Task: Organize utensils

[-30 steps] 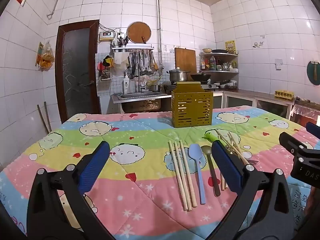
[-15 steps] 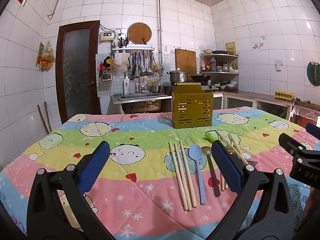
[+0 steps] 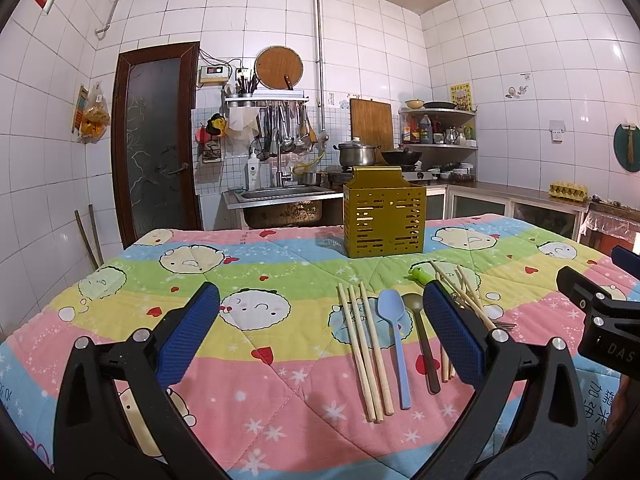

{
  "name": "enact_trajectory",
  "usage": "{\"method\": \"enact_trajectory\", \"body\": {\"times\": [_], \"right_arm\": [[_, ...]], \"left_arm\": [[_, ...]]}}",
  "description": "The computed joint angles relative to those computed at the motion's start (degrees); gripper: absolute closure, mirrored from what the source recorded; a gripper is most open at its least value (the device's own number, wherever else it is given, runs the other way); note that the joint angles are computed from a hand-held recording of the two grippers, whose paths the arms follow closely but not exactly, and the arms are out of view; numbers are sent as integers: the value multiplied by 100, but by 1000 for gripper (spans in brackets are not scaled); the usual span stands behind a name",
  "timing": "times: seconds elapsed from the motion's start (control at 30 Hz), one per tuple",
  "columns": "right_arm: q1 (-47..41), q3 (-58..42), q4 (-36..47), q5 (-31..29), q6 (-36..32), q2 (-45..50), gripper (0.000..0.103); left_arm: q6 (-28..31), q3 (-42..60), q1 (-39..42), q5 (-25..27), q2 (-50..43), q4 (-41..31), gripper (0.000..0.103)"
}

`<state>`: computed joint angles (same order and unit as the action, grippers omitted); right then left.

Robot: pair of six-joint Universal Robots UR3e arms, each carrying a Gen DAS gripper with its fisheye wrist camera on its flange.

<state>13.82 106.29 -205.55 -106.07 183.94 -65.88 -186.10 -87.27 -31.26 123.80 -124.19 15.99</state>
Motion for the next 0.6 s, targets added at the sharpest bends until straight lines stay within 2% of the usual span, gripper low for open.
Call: {"method": "enact_trajectory", "body": {"times": [0.6], "right_arm": [[-33,28,14,-16,-15,-44,4]], "left_arm": [[5,-2,-6,8,-2,15,5]]}}
